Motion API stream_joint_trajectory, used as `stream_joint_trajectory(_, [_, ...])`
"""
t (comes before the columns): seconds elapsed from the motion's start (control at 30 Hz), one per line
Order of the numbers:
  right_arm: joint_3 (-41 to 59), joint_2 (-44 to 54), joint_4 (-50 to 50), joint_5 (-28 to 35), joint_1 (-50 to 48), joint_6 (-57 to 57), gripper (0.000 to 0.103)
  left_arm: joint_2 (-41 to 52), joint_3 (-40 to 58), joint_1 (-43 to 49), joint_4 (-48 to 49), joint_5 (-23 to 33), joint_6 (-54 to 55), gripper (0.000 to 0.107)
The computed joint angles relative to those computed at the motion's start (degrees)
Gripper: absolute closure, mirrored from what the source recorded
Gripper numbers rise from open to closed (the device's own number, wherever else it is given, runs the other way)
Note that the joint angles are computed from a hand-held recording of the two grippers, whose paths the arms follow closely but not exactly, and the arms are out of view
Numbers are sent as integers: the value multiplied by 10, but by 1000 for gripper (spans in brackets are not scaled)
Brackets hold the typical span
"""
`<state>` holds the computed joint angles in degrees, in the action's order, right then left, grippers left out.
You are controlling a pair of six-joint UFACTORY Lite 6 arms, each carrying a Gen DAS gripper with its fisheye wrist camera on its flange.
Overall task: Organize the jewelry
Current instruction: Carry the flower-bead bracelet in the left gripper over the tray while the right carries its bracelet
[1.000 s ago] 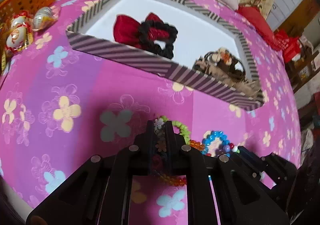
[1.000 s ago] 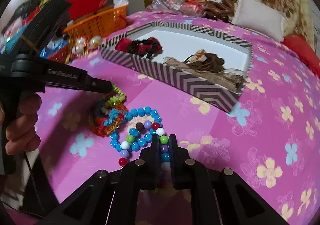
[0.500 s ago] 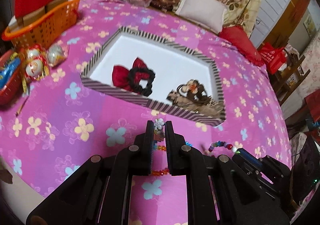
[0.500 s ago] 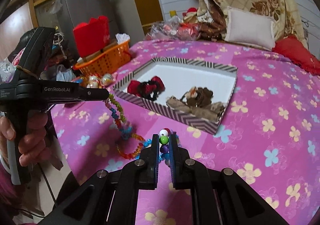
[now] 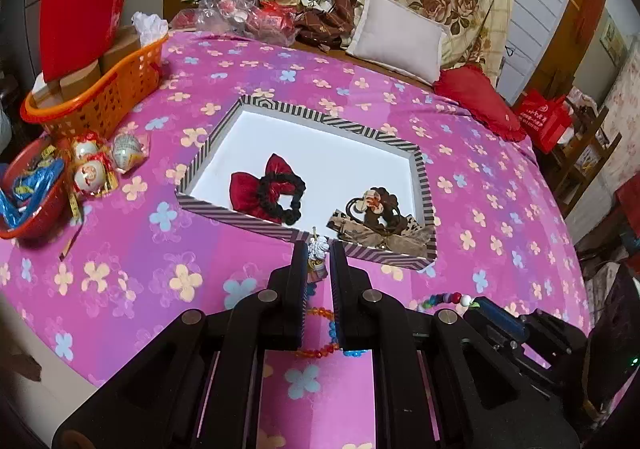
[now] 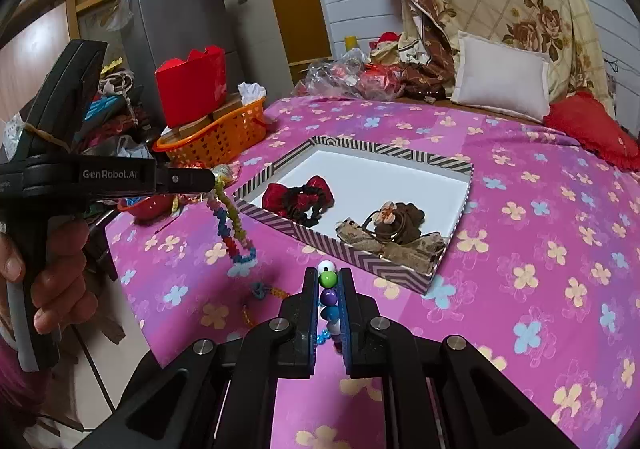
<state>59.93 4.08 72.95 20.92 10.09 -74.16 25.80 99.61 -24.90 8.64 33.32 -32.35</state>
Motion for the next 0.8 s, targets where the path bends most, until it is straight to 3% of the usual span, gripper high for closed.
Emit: stream_joint_trajectory(0.8, [85,75,-78,4,-1,72,94,91,100,-4,40,43,-26,97])
